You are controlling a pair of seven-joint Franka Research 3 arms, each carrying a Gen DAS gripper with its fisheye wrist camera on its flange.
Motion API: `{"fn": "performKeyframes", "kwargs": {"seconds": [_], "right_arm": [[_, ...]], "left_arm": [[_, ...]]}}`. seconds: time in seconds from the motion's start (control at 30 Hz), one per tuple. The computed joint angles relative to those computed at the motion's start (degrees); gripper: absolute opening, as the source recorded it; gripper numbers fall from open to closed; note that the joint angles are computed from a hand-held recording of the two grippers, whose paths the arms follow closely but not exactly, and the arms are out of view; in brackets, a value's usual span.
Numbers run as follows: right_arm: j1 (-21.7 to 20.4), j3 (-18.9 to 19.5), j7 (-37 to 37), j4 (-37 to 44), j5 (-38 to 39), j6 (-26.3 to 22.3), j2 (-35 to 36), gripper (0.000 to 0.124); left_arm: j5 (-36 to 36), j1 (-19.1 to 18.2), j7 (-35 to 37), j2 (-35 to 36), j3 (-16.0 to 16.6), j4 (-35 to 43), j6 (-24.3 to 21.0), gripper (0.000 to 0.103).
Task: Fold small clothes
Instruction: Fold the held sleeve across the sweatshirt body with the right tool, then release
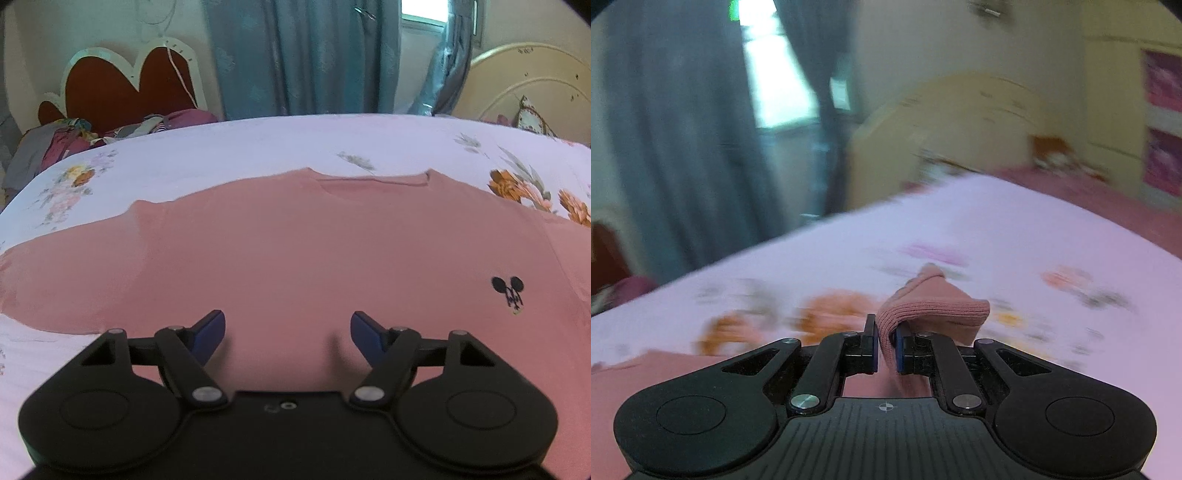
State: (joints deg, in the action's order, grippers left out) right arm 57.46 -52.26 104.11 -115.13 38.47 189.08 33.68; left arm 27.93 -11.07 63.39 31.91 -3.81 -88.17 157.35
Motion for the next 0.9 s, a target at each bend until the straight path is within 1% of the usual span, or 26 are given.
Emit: {"fn": "performKeyframes", "kwargs": {"seconds": [0.03, 0.13, 0.17, 0.23, 0.27, 0.3, 0.37, 0.43, 0.47, 0.53, 0.6, 0.63, 0.67, 0.7, 0.73, 0.77, 0.8, 0.83, 0.87, 0.9], "right_arm": [[-1.2, 2.4, -0.3, 1.9, -0.8, 0.5, -0.2, 0.008], [-5.9, 11.3, -1.7, 9.1, -2.9, 1.6, 0.3, 0.008], [-7.2, 13.8, -2.0, 11.5, -3.4, 1.2, 0.9, 0.008], [-10.7, 20.2, -1.9, 17.3, -5.1, -0.1, 2.7, 0.008], [-12.2, 23.1, -1.8, 20.7, -6.6, -1.4, 4.2, 0.008], [-12.4, 24.1, -0.9, 23.3, -7.7, -2.7, 5.8, 0.008], [-13.9, 27.5, 0.6, 29.1, -9.7, -6.1, 9.1, 0.008], [-15.2, 30.0, 2.6, 35.6, -11.4, -11.0, 13.0, 0.008], [-15.8, 31.1, 3.4, 38.4, -12.2, -13.4, 14.7, 0.008], [-15.6, 31.6, 5.4, 40.7, -13.8, -15.9, 16.4, 0.008], [-16.8, 32.9, 6.5, 43.0, -15.3, -19.5, 17.4, 0.011], [-17.6, 33.9, 6.4, 43.0, -15.9, -20.3, 17.0, 0.029], [-18.8, 36.0, 5.5, 42.2, -15.9, -19.6, 16.3, 0.045], [-19.6, 37.3, 4.9, 40.2, -16.1, -17.7, 15.0, 0.072], [-19.4, 37.8, 4.6, 37.1, -16.7, -14.8, 13.3, 0.074], [-20.1, 39.1, 3.4, 34.7, -17.5, -12.9, 11.6, 0.074], [-20.6, 39.5, 3.1, 32.1, -18.3, -12.0, 9.8, 0.074], [-19.9, 38.5, 4.2, 29.8, -19.0, -11.2, 8.5, 0.074], [-18.6, 36.3, 5.5, 27.1, -19.3, -10.0, 7.3, 0.074], [-15.7, 32.2, 8.2, 23.4, -20.4, -9.3, 5.8, 0.074]], "left_arm": [[-0.2, 0.5, 0.2, -0.1, 0.0, -0.3, 0.4, 0.074], [-0.5, 1.8, 1.0, -0.2, 0.1, -0.9, 2.0, 0.074], [-0.9, 2.4, 1.8, -0.1, -0.1, -0.9, 2.4, 0.074], [-1.7, 3.6, 3.4, 0.4, -0.4, -0.5, 2.7, 0.074], [-2.3, 4.2, 4.2, 0.7, -0.6, -0.1, 2.7, 0.074], [-3.0, 4.8, 4.9, 0.9, -0.8, 0.2, 2.7, 0.074], [-4.3, 5.9, 6.5, 1.5, -1.3, 0.8, 2.6, 0.074], [-5.9, 7.1, 8.7, 2.2, -2.1, 1.7, 2.3, 0.074], [-6.7, 7.5, 9.7, 2.6, -2.5, 2.1, 2.0, 0.074], [-9.0, 8.9, 12.4, 3.4, -4.0, 3.2, 1.4, 0.074], [-12.3, 10.6, 16.1, 4.5, -6.5, 4.5, 0.6, 0.074], [-13.9, 11.2, 18.0, 5.0, -7.7, 5.2, 0.1, 0.074], [-15.5, 11.8, 19.8, 5.4, -8.8, 5.5, 0.0, 0.075], [-16.9, 12.1, 21.6, 5.8, -9.8, 5.9, -0.1, 0.077], [-18.2, 12.2, 23.3, 6.2, -10.7, 6.2, 0.0, 0.078], [-19.3, 12.2, 24.9, 6.6, -11.4, 6.5, 0.2, 0.080], [-20.3, 12.2, 26.7, 7.1, -12.3, 6.8, 0.2, 0.080], [-21.2, 12.1, 28.3, 7.5, -13.0, 7.2, 0.0, 0.080], [-22.4, 12.2, 30.5, 7.9, -14.1, 7.5, -0.4, 0.080], [-23.2, 12.2, 32.3, 8.0, -14.8, 7.4, -0.3, 0.080]]}}
